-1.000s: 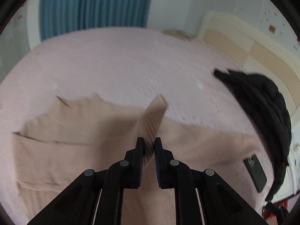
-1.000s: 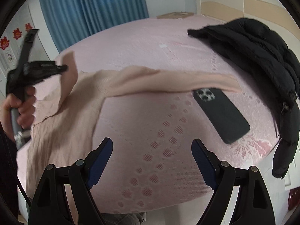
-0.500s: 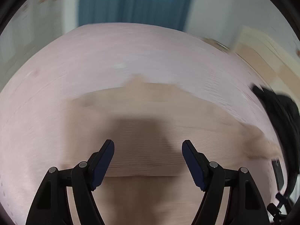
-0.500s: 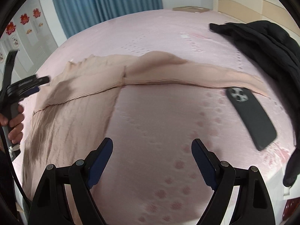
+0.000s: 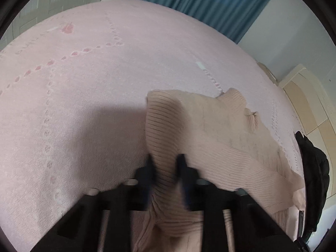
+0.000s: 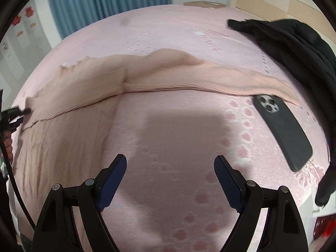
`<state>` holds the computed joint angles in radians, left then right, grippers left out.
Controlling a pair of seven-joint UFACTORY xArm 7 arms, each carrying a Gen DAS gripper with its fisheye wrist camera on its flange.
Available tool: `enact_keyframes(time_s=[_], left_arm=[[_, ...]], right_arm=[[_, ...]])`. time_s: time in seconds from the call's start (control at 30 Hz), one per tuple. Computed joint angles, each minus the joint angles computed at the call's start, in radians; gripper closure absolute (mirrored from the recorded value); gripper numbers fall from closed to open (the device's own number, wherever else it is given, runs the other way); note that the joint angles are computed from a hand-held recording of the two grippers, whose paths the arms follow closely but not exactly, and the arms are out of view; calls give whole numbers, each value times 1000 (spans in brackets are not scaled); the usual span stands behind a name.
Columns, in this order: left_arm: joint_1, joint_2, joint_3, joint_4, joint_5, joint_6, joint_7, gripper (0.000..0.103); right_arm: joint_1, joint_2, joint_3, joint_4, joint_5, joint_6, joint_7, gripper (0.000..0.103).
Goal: Fold small clothes
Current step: 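Carry the held sleeve across the sweater body with the left tool, then fold the sweater side over the body and open the left tool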
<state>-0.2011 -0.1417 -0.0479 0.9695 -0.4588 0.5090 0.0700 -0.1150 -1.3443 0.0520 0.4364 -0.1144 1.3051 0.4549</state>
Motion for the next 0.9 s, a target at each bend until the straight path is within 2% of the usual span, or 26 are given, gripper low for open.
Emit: enact_keyframes(time_s=[0.07,0.1,0.17,0.2,0.3,0.43,0.47,0.5,0.53,0.6,0.7,0.8,0.9], left_arm=[[-4,-32,-2,-39,-4,-98,28,89],[0,-36,-3,-46,13,-116,9,90],[5,-18,1,-26,43,-68,-21,90],[14,5,-7,-6,91,-52,-46,89],[20,-11,-27,-12,190,-44,-91,82],[-9,-69,-5,-33,145,-14,-31,73],[-14,-83,-6,-43,144,-16,-21,70],[-19,-96,-10,-58,148,-25,-16,58],[-24,-106,-16,-72,157,-35,-15,42],[-30,-122,-33,-103,189,-64,-26,40],[-1,-131,-91,-127,345,-86,-115,39],[1,-136,-106,-131,431,-88,-160,37],[-9,-133,-96,-128,450,-87,-179,37]], right_arm=[[-18,-8,-13,3,-17,17,-2,19],[-27,-9,-15,6,-27,24,-3,19],[-41,-18,-26,8,-44,29,-10,19],[-48,-25,-35,6,-49,27,-13,19],[-80,-28,-65,4,-72,18,-24,19],[-150,-31,-120,4,-133,-21,-53,19],[-173,-28,-143,4,-149,-38,-61,19],[-198,-20,-170,4,-163,-59,-70,19],[-215,-10,-191,5,-168,-80,-79,22],[-247,21,-243,6,-174,-134,-109,32],[-304,92,-295,18,-190,-207,-165,44],[-367,159,-363,31,-172,-279,-199,45],[-420,231,-409,38,-150,-342,-232,45]])
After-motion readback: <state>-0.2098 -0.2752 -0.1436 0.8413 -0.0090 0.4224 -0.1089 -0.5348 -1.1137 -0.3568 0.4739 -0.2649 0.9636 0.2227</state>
